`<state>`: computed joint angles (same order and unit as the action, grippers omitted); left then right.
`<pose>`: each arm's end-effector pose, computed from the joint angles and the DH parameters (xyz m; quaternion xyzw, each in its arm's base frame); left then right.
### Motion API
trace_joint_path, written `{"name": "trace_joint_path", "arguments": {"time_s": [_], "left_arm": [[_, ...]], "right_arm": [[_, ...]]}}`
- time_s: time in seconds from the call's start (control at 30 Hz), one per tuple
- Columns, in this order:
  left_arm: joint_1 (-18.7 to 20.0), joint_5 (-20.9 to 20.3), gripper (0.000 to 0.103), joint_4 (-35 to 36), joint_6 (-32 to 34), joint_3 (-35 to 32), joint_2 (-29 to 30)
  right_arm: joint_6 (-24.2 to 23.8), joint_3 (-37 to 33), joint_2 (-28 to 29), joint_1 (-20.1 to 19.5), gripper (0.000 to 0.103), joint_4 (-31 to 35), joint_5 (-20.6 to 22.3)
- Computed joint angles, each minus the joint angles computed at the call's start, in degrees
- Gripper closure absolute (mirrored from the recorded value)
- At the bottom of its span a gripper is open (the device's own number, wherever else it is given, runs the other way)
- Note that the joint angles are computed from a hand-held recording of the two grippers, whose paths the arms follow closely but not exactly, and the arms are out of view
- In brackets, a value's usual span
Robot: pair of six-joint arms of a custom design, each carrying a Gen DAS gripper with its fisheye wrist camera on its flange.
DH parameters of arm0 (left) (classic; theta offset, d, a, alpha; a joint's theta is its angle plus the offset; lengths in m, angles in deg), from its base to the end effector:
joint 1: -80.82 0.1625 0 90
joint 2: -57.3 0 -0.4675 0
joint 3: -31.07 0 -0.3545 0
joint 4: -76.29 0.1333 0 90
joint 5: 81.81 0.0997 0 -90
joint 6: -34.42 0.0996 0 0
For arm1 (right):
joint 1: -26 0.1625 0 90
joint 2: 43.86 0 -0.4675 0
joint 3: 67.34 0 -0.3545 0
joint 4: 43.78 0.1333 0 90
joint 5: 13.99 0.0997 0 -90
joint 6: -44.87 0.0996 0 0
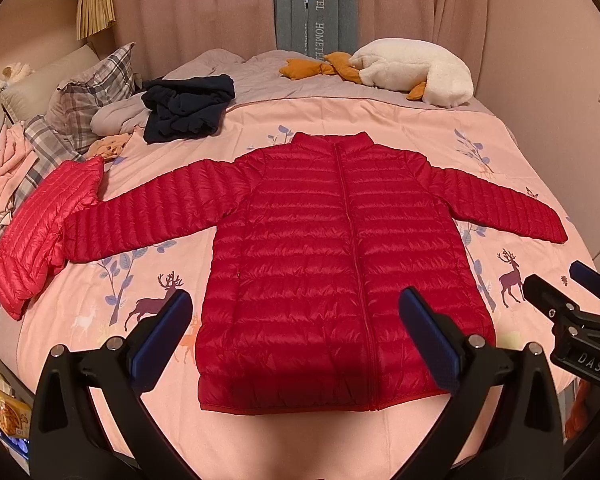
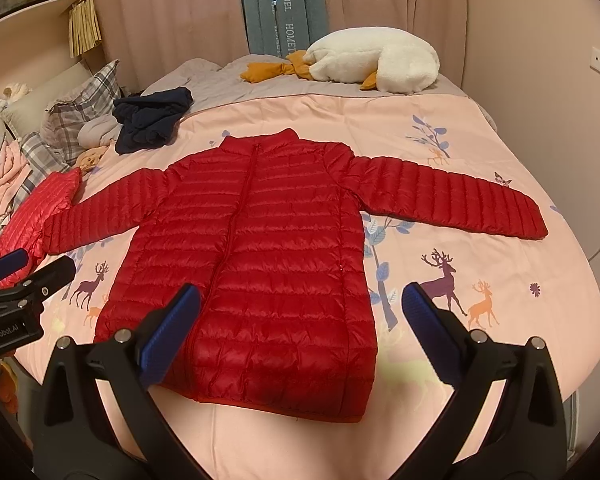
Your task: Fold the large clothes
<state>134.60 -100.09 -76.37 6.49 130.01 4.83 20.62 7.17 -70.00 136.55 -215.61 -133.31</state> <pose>-0.1904 -0.6456 0.2740 -0.0243 0.8062 -0.4047 0.4308 0.3551 -0.7065 0.0860 0.2857 -0.8843 0.2705 0.2512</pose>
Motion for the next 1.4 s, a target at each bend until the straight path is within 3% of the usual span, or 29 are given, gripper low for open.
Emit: {"name": "trace_joint_path", "arguments": {"time_s": [0.6,0.77,1.0,1.4], "left_arm": [[-0.17,1.88,0.001,-8.49,7.09,0.73,1.71],[-0.13,1.46,0.001,-5.04,4.48,0.44,1.26],[-0.36,3.41,0.001,-13.67,12.47,0.00,3.33],[-0.27,2.79,0.001,-8.33,8.35,-0.16,2.51]], "right_arm": [[0.11,0.08,-0.08,-0.06,0.002,0.04,0.28],[0.30,0.22,-0.22,0.00,0.002,-0.11,0.46],[0.22,0.23,-0.26,0.00,0.002,-0.12,0.44],[0.22,0.17,-0.24,-0.08,0.002,-0.08,0.51]]}}
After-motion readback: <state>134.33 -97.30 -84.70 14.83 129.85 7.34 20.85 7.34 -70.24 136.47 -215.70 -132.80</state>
